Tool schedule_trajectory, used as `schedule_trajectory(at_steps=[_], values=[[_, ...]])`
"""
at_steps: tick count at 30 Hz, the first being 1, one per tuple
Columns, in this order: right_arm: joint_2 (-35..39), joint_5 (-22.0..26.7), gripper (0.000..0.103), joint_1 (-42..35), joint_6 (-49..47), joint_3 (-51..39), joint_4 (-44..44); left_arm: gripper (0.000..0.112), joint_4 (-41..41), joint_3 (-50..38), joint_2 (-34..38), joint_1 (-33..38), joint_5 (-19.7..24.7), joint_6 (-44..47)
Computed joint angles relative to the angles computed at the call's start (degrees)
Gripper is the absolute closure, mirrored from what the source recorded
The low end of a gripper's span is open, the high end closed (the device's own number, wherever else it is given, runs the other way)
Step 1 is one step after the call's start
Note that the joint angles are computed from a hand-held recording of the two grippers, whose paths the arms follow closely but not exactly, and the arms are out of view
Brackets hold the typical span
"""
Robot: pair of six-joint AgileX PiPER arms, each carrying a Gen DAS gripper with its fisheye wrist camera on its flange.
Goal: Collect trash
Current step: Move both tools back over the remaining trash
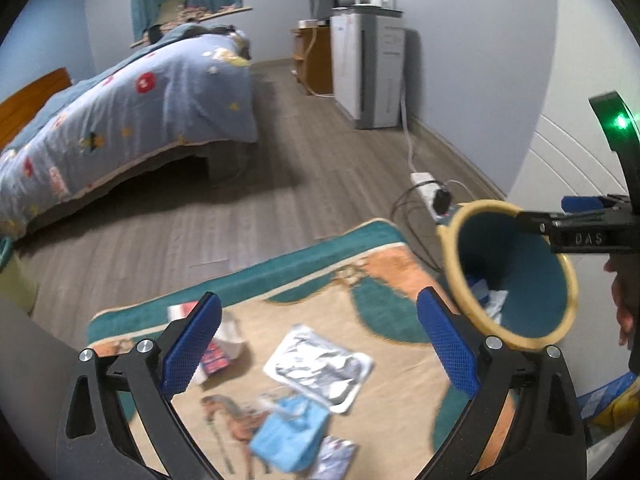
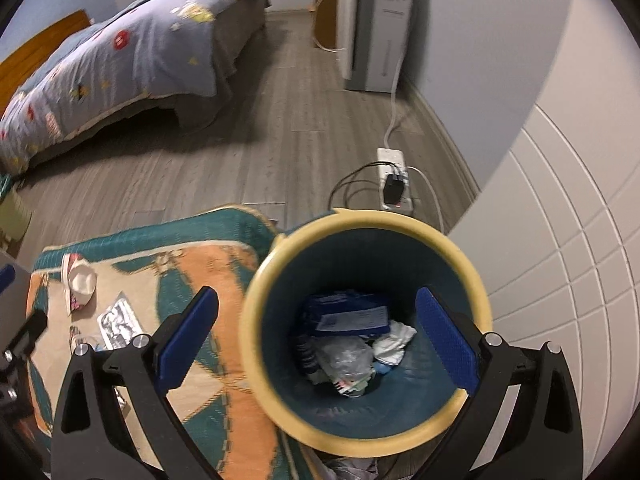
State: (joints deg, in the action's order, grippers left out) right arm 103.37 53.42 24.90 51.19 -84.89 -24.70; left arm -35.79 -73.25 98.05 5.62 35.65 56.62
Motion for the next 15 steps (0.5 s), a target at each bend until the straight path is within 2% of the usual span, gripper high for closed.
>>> schedule_trajectory(at_steps=[8,15], values=[[8.3,3.8,0.006,5.3,-0.9,-11.6,1.3,0.015,-1.9,-3.8,1.6,8.1,4.2,1.0],[15.3,4.7,0.006,9.0,-3.4,-20.4,5.6,0.015,-3.3,-6.8,3.1,14.3,7.1,2.7]])
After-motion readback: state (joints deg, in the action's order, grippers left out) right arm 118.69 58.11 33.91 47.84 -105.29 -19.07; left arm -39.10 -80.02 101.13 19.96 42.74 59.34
